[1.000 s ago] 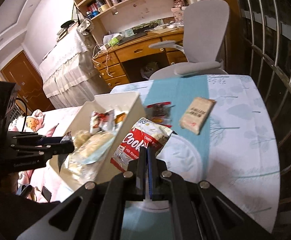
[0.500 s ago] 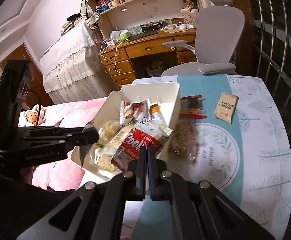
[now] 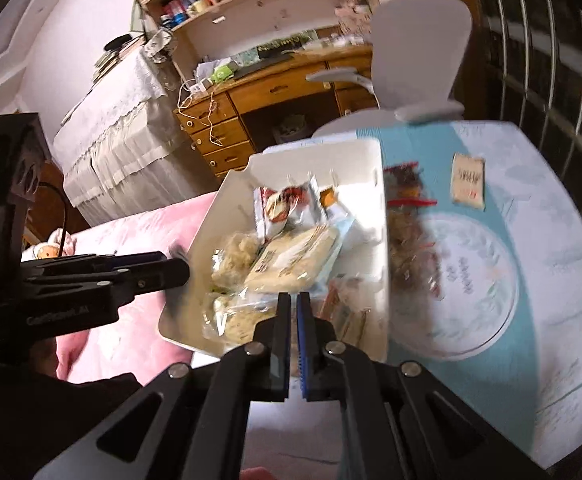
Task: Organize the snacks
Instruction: 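Carry the wafer packet and Cookies packet over the white tray and release them, then move the left tool toward the clear nut bag beside the tray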
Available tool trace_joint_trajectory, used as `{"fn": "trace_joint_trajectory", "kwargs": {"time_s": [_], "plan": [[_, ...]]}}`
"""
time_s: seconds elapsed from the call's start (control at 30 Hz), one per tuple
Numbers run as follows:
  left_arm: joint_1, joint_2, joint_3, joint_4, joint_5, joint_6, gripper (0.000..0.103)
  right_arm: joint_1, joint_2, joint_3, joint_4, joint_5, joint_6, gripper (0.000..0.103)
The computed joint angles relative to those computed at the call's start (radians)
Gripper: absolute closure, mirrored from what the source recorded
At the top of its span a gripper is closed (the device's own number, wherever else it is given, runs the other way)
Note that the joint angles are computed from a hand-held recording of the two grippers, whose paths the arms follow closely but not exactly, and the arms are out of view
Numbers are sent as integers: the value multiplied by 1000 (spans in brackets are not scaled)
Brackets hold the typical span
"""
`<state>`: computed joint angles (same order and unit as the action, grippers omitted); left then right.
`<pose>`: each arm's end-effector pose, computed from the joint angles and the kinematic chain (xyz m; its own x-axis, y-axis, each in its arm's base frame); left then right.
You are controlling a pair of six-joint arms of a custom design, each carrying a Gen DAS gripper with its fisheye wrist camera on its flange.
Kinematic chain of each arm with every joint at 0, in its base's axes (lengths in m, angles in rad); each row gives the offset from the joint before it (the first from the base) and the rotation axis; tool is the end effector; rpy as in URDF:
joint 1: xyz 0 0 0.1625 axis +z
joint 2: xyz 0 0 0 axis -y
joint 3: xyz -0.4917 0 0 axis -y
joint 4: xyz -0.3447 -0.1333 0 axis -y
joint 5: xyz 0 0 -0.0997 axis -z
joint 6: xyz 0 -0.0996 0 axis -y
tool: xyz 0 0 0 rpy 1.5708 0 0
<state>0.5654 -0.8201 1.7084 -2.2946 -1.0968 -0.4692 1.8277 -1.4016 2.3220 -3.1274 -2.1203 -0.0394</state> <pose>-0.4418 -0.4920 0.1508 -0.7455 0.4668 -0.4757 0.5560 0.8292 -0.0576 0.1859 -0.3877 0.3638 -0.8949 0.0527 0.4432 -0.2398 0.7806 -0.5771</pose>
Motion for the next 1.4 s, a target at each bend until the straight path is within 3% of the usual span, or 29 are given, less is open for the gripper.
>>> {"fn": "trace_joint_trajectory", "kwargs": {"time_s": [0.03, 0.07, 0.2, 0.37, 0.43, 0.9, 1.13, 1.4], "plan": [[0, -1, -1, 4, 0, 6, 39, 5, 7, 8, -16, -5, 14, 100], [2, -3, 2, 2, -5, 17, 36, 9, 11, 12, -25, -7, 21, 100], [5, 2, -8, 20, -20, 37, 34, 22, 20, 27, -43, -38, 63, 94], [5, 16, -20, 31, -42, 54, 29, 18, -3, 42, -33, -61, 114, 77], [6, 25, -27, 35, -54, 60, 29, 11, -15, 44, -12, -67, 134, 75], [-22, 128, -133, 96, -112, 11, 25, -90, -168, 24, 239, -109, 195, 58], [-57, 197, -201, 115, -108, -68, 24, -201, -264, -12, 328, -57, 92, 52], [-106, 294, -283, 144, -95, -317, 24, -380, -369, -110, 530, 73, -154, 50]]}}
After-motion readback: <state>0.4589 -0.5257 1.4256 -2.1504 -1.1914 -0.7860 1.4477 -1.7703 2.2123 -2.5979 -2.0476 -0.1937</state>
